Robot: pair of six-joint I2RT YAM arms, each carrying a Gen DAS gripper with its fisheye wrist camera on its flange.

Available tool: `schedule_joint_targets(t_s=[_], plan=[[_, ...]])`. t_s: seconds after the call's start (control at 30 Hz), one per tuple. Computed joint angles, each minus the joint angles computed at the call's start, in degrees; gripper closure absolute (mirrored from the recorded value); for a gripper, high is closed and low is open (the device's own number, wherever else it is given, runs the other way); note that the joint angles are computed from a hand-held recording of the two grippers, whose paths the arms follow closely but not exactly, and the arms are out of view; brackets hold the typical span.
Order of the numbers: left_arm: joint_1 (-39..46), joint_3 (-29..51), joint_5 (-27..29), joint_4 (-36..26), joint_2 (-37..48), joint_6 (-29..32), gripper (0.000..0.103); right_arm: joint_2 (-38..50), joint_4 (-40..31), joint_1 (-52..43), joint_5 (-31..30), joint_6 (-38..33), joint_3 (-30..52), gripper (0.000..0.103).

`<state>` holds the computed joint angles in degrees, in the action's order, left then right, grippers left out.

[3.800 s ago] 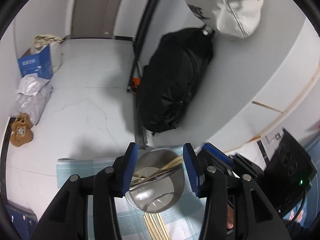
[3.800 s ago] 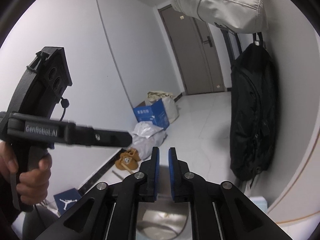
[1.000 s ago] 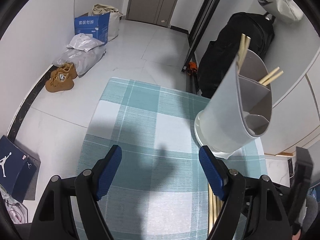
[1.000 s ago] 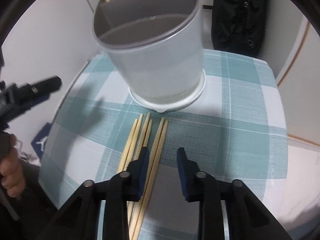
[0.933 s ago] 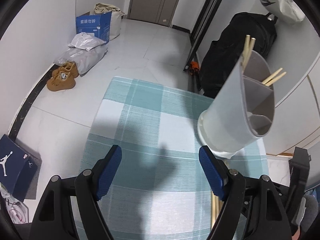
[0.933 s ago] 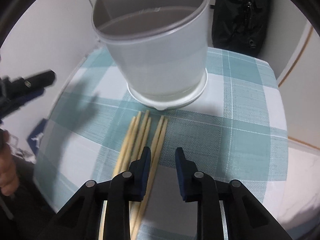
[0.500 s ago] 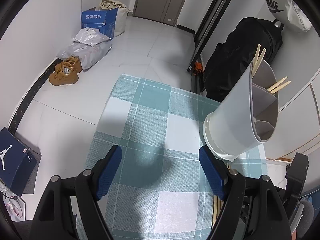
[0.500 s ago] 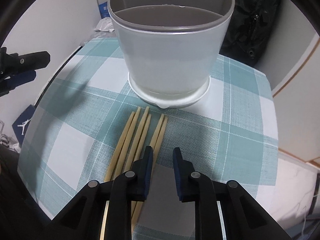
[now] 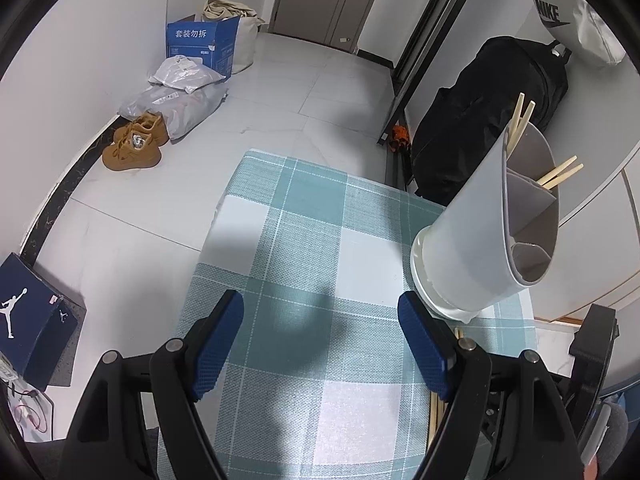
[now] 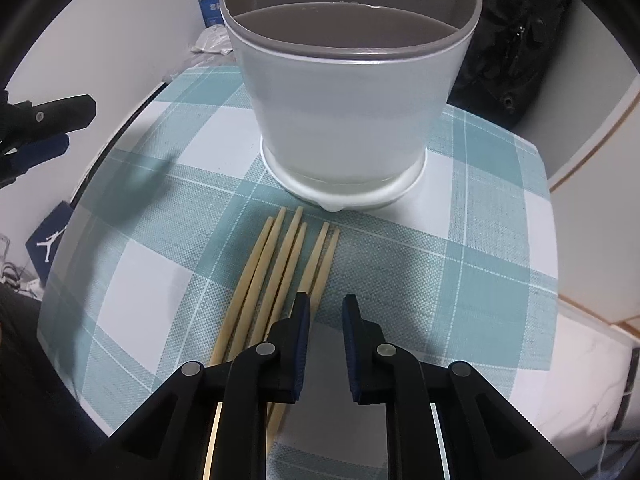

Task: Organize utensils
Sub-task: 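Close the right tool on a single wooden chopstick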

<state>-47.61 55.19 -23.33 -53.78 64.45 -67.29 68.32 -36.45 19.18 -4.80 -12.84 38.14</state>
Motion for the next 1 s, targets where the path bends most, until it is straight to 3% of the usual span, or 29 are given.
schedule_joint_targets(t_s=[0.2, 0.3, 0.53, 0.57, 0.6, 0.8, 1.0], plan=[[-0.4, 0.3, -0.4, -1.0, 0.5, -0.2, 0.027, 3.8, -1.0, 0.7, 0.4, 1.4, 3.0, 0.089], [0.0, 0.3, 0.0, -1.3, 0.8, -0.3, 0.027, 5.2, 0.3, 2.9, 2.6, 2.8, 3.9, 0.088], [-0.6, 0.8, 0.1, -1.9, 1.9, -0.2, 0.027, 7.4, 3.5, 3.0, 1.1, 5.1, 5.3, 0.088], [-0.7, 0.8, 0.3, -2.1, 2.2, -0.2, 0.027, 7.6, 3.8, 3.0, 0.9, 5.2, 5.3, 0.089], [-0.7, 0.9, 0.7, -2.2, 2.7, -0.1, 0.027, 7.3, 4.2, 2.6, 0.3, 5.3, 5.1, 0.098], [-2.4, 1.6, 2.0, -1.5, 4.5, 1.2, 0.027, 3.5, 3.2, -2.9, -7.8, 6.4, 5.0, 0.099], [-6.8, 2.9, 7.5, 3.4, 9.4, 5.3, 0.027, -4.9, 0.2, -12.3, -19.7, 6.7, 6.4, 0.099]])
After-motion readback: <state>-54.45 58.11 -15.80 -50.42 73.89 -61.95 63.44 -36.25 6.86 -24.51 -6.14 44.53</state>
